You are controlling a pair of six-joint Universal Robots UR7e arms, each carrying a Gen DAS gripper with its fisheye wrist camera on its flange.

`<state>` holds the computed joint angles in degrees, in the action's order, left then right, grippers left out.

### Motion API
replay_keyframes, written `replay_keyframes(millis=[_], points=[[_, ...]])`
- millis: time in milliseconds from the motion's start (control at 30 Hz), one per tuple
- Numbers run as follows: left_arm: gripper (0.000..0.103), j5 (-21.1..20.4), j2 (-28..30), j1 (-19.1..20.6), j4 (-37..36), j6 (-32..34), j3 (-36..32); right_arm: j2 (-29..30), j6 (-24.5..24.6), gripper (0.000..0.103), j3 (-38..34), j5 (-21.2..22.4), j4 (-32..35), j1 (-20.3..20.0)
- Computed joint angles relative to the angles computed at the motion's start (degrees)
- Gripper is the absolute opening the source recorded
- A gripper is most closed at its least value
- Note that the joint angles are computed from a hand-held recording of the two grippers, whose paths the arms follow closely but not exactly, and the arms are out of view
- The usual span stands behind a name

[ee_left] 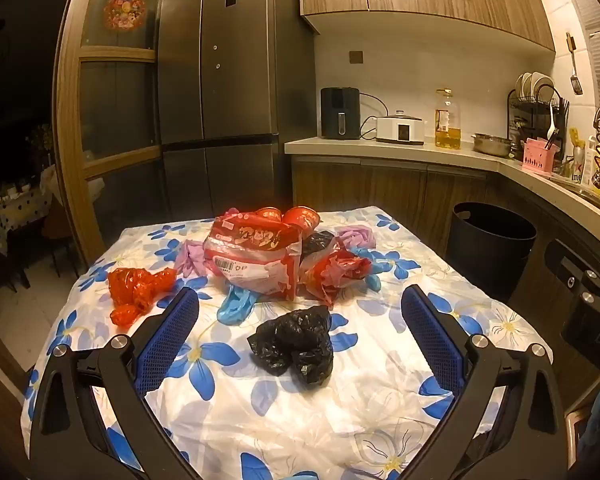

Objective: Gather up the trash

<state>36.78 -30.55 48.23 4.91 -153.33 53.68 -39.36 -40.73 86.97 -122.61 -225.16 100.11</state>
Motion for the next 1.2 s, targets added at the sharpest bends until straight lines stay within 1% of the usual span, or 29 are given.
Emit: replay_keyframes(millis=[33, 233, 267, 600, 667, 833, 1200], points=[[0.098, -0.2, 0.3, 0.0, 0.8, 0.0, -0.5, 0.1, -0.3, 0.098, -0.1, -0.1, 0.0, 0.0], [0.098, 0.0, -0.3, -0.2, -0.5, 0.7, 0.3, 0.2, -0.2, 0.098, -0.3, -0.3, 0.2, 0.0], [0.098, -0.5, 0.5, -0.1, 0.9, 0.3, -0.9, 0.2, -0.1, 0.098, -0.3, -0.4, 0.3, 0.0], [0.098, -0.6, 0.7, -0.1, 1.5, -0.3, -1.3, 0.2, 0.3, 0.098, -0.1, -0.1, 0.5, -0.1], [0.098, -0.4, 0.0, 0.2, 0.6, -0.1, 0.0, 0.2, 0.3, 0.098, -0.1, -0.2, 0.6, -0.1], [0.098, -0.2, -0.3, 0.3, 0.3, -0.2, 0.7, 0.6, 0.4, 0.098, -0.4, 0.0, 0.6, -0.2], [0.098, 0.0, -0.2, 0.6, 0.1, -0.2, 0.6, 1.1, 0.7, 0.098, -0.8, -0.2, 1.2, -0.1]])
